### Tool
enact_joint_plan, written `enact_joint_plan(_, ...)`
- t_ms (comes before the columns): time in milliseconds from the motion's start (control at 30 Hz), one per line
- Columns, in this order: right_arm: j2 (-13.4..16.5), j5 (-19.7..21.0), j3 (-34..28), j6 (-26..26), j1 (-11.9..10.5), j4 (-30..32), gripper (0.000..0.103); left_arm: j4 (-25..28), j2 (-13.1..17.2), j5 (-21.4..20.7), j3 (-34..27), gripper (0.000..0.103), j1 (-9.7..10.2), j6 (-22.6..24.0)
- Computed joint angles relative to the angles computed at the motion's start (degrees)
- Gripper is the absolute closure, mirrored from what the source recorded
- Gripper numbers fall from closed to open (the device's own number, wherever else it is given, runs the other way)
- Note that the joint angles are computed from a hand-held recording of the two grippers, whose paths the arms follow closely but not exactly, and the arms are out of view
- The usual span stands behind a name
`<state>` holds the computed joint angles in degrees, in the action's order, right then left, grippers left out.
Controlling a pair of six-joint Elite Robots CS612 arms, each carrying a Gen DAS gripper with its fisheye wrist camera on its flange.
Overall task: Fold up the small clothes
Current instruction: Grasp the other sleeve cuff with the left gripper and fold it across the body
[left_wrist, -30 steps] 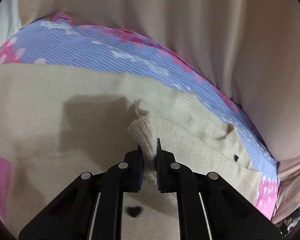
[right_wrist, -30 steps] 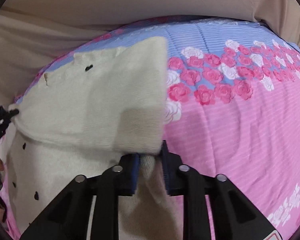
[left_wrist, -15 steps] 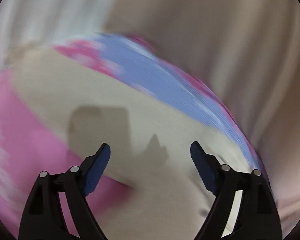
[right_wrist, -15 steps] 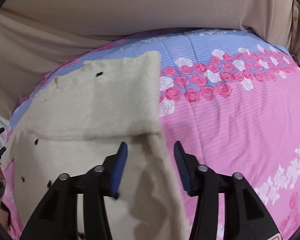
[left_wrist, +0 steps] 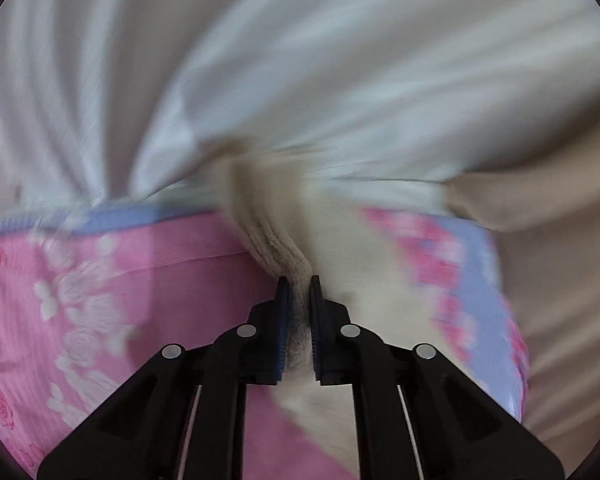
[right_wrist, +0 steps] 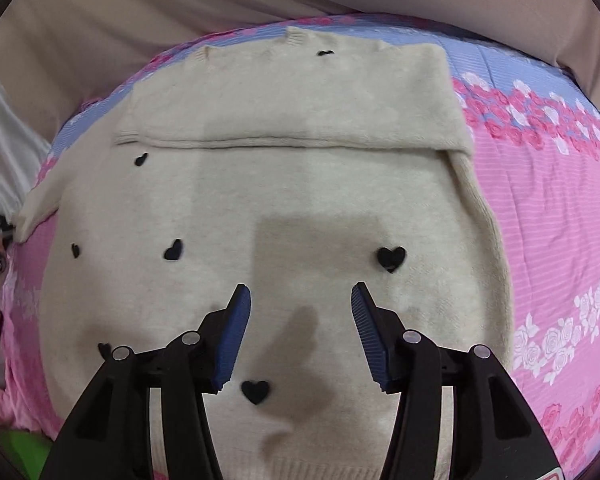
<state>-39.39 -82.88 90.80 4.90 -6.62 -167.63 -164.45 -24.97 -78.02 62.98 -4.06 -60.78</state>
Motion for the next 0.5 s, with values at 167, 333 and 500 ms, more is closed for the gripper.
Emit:
enact_joint_plan(167,-0.39,1.05,0.91,1.37,-0.49,-1.72,0.050,-12.92,-1.74,-4.28,-2.61,0.095,-5.24,17.90)
enact_joint_plan(333,-0.95,1.99,2.78,4.03,-1.98,-4.40,0.050,-14.58,-0.43,-18.41,-8.97,0.095,-11.59,26.76)
enact_joint_plan(500,-1.38,2.43,5.67,7.36,-4.34,-7.85,0.048,-6.22,2.67,-27.29,-13.40,0.089,-17.51,30.08)
